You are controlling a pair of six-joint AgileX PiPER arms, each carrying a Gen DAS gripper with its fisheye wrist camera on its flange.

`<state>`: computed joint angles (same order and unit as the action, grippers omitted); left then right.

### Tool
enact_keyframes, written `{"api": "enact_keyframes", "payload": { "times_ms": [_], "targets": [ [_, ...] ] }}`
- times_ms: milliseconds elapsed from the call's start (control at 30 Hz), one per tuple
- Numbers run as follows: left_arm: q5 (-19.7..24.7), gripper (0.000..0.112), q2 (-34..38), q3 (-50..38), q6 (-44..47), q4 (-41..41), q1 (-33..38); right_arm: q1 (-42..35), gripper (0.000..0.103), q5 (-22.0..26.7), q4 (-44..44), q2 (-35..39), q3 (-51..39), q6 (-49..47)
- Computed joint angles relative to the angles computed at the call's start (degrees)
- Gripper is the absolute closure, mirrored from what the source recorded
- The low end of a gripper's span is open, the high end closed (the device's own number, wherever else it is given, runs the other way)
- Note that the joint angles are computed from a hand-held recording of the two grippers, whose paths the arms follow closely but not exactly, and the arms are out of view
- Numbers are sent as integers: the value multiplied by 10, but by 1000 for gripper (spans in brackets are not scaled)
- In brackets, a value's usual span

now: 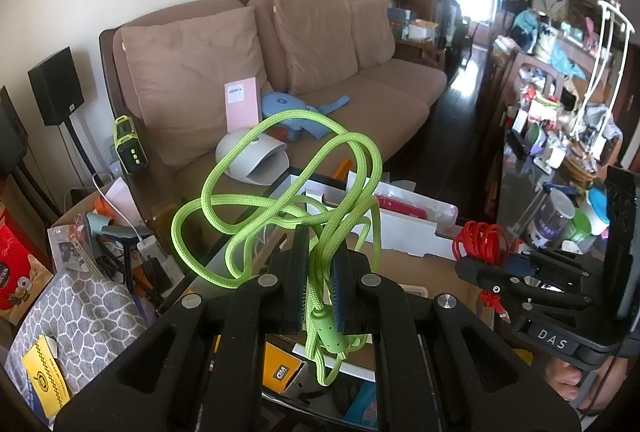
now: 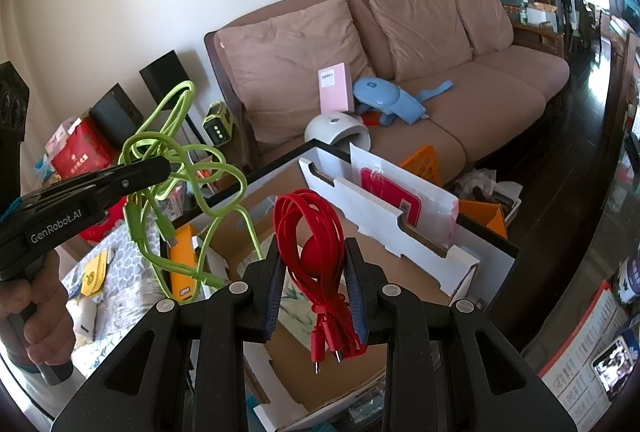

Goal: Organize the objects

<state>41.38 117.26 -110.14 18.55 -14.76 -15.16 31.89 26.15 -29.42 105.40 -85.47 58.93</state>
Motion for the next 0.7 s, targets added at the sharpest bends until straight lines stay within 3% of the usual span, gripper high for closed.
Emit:
{"api": "enact_keyframes", "payload": {
  "times_ms": [700],
  "targets": [
    [21, 103, 13, -14, -15, 20, -5, -1, 75, 8, 19, 7, -9, -17]
  ]
}}
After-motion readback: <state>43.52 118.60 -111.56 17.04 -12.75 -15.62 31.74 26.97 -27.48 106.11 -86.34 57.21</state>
